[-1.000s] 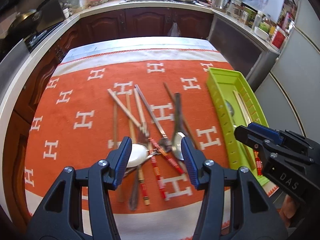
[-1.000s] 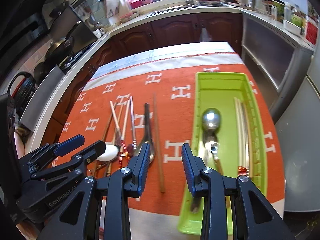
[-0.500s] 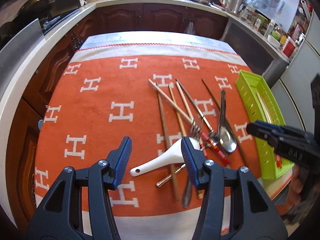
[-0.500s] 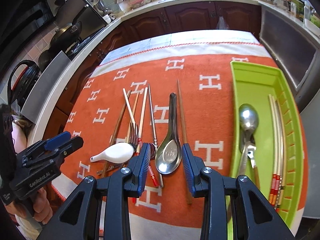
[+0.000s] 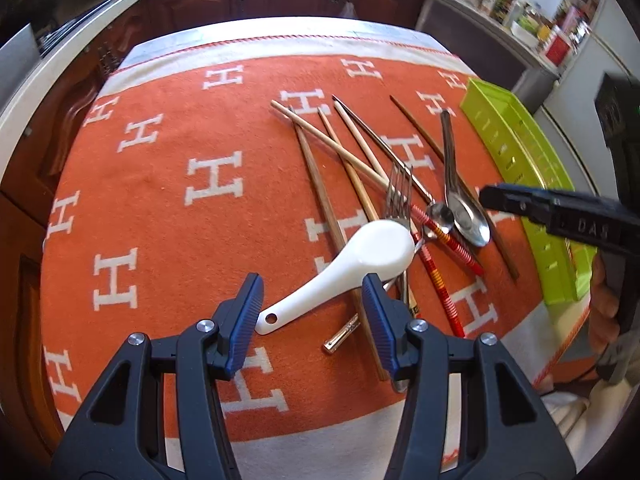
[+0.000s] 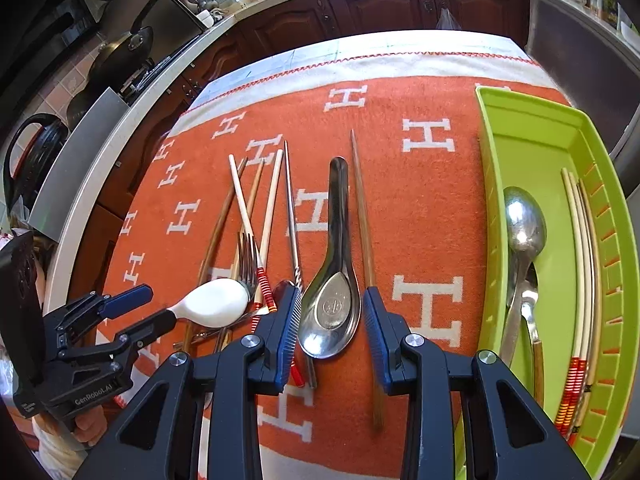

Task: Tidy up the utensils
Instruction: 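Move both open tools back over the utensil pile, then grasp the white ceramic spoon with the left tool while the right tool grasps a dark metal spoon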

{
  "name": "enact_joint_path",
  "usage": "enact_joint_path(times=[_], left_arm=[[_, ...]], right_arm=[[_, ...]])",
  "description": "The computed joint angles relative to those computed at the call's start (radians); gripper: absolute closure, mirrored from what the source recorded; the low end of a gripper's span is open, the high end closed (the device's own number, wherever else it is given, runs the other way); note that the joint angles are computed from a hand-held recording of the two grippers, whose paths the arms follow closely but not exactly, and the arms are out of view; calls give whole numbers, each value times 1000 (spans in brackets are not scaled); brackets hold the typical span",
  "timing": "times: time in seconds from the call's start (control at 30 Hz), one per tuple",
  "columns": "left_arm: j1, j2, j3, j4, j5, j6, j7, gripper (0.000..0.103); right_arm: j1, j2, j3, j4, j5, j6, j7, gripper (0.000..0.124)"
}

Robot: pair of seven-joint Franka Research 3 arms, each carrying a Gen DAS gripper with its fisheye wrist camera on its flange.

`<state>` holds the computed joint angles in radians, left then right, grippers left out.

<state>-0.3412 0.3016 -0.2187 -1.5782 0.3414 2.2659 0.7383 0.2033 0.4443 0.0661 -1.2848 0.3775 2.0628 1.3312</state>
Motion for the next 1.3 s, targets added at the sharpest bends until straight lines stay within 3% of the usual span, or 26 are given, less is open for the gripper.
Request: enact_joint_path(times=[0.33, 0.53, 0.7, 0.9, 1.13, 1.3], left_arm=[[-14, 41, -1, 58, 16, -84, 121, 55], [-37, 74, 4, 125, 60, -165, 193, 63], [-29, 50, 4, 111, 38, -161, 212, 63], [-41, 68, 4, 122, 67, -224, 257, 63], [-88, 127, 21, 184, 163, -252, 294, 63], [-148, 180, 48, 239, 299, -263, 344, 64]], right_arm=[[0, 34, 2, 40, -1, -6, 0, 91], [-2, 39, 3, 46, 2, -8, -1, 91], [-3, 34, 4, 39, 5, 3, -4, 91], [-6, 21, 6, 22, 15, 5, -10, 91], [-7, 9, 4, 7, 21, 14, -13, 91], [-11, 10, 4, 6, 26, 14, -14, 91]])
